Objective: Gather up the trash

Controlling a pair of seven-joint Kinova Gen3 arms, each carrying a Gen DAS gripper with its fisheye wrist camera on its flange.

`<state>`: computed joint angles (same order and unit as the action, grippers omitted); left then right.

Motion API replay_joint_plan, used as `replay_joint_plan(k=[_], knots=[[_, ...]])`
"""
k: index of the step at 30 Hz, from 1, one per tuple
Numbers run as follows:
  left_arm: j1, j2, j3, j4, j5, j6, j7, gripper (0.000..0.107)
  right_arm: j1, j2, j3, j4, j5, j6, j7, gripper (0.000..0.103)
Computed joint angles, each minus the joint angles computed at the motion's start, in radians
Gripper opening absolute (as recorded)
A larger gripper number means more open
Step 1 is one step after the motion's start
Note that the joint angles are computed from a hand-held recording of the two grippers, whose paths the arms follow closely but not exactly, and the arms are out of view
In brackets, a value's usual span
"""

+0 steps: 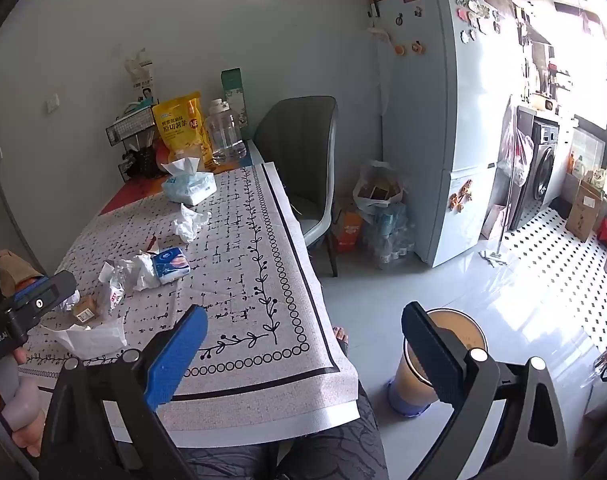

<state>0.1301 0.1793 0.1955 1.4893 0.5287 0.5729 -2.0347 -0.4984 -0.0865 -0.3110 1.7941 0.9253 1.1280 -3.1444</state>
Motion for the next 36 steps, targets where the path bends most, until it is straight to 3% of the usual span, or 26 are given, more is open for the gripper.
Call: replay_joint_plan(k=[12,36], knots=[[-0.026,-0.007,0.006,0.026,0.064,-0.008,-0.066,0.098,-0.037,0.03,0.008,-0.03,0.018,0.036,-0.002,0.095],[-0.037,-0.015,-0.005,0.055,0.098,-0.024,-0.088,0.098,-0.015,0.028,0.018,-0.014,-0.007,-0.036,0.009,0.095]])
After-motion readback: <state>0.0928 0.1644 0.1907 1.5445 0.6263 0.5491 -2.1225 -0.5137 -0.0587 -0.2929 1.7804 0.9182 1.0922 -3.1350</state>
